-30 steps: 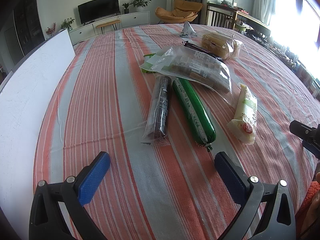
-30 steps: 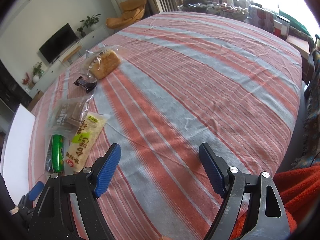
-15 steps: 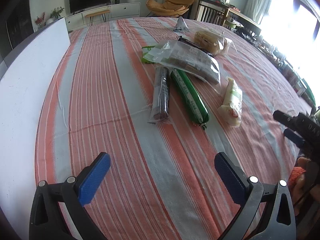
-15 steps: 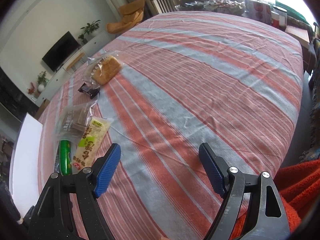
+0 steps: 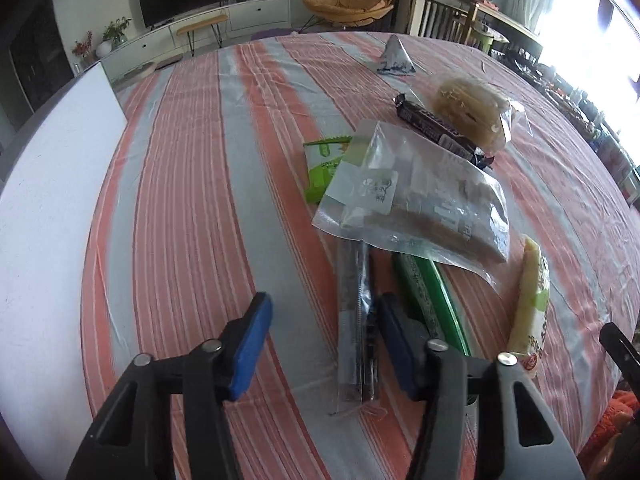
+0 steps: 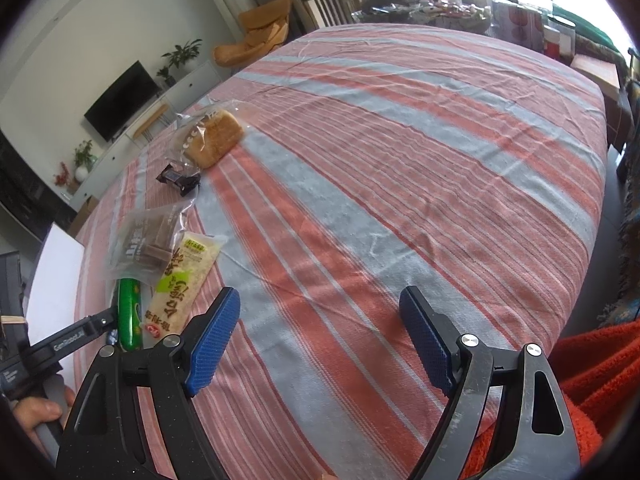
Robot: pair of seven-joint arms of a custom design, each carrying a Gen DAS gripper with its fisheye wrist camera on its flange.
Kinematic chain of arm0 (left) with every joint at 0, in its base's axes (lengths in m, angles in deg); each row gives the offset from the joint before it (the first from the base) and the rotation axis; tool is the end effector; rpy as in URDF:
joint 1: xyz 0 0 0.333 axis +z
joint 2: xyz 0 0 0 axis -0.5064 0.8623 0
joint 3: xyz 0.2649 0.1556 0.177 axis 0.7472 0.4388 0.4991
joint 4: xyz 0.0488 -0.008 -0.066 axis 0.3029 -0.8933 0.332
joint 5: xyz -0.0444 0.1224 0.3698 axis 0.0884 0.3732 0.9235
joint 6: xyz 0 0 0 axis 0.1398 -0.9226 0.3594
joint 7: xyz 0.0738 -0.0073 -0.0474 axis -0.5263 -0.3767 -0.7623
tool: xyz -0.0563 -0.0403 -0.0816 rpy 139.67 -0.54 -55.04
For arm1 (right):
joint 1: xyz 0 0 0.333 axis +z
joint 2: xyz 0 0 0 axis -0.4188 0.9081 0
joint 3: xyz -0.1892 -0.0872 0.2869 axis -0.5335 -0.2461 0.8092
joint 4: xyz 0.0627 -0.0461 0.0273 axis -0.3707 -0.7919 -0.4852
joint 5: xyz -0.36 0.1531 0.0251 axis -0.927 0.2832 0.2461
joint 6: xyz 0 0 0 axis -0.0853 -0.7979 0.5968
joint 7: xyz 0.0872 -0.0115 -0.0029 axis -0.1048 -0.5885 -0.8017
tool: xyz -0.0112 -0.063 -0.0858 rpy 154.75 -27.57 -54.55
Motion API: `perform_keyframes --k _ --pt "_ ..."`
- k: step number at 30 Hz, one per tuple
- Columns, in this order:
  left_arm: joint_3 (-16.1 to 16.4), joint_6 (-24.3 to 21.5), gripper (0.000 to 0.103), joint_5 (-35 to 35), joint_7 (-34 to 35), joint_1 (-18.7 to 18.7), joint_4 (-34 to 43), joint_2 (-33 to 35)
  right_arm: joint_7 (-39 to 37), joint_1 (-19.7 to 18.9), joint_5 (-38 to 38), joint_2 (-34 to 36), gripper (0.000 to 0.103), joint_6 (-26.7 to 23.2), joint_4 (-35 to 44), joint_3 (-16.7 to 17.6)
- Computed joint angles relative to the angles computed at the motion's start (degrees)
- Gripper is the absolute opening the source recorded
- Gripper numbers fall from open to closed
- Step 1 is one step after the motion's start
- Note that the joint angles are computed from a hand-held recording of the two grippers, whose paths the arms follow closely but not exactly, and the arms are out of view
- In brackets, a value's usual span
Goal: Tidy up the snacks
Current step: 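Lower the left gripper onto the clear-wrapped dark stick snack and grasp it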
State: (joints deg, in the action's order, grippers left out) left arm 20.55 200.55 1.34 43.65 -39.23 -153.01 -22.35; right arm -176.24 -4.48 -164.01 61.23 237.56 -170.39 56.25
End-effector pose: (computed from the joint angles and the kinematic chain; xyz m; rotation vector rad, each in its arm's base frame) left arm 0.6909 -0.1172 0.2484 -1.7319 2.1696 -0.5801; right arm 0.5299 0.2580 0.2488 -1.1236 2.2308 -0.4909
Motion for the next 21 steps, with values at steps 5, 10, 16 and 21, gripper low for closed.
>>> perform_keyframes --k 5,10,16,21 --pt "-0.65 -0.30 0.018 -0.85 -0.56 1.24 -3.86 -2.84 -0.30 0.12 0.28 -0.06 0.085 -0.08 -0.08 -0.06" --pt "-1.44 4.69 0.018 -2.59 0.42 3.12 -12.72 -7.20 -2.14 0.30 1.83 0.14 0.086 -0.46 0.13 0.00" --pt "-2.58 10.30 0.081 -5.64 0.33 3.97 -14.16 -6.09 -6.66 1.81 5.91 0.50 0.086 -0.78 0.49 -1.22" --pt "-0.18 17.53 0.095 -6.61 1.47 0.72 -14.83 -4.03 -1.51 1.57 1.45 0.49 0.086 0.52 0.62 -1.54"
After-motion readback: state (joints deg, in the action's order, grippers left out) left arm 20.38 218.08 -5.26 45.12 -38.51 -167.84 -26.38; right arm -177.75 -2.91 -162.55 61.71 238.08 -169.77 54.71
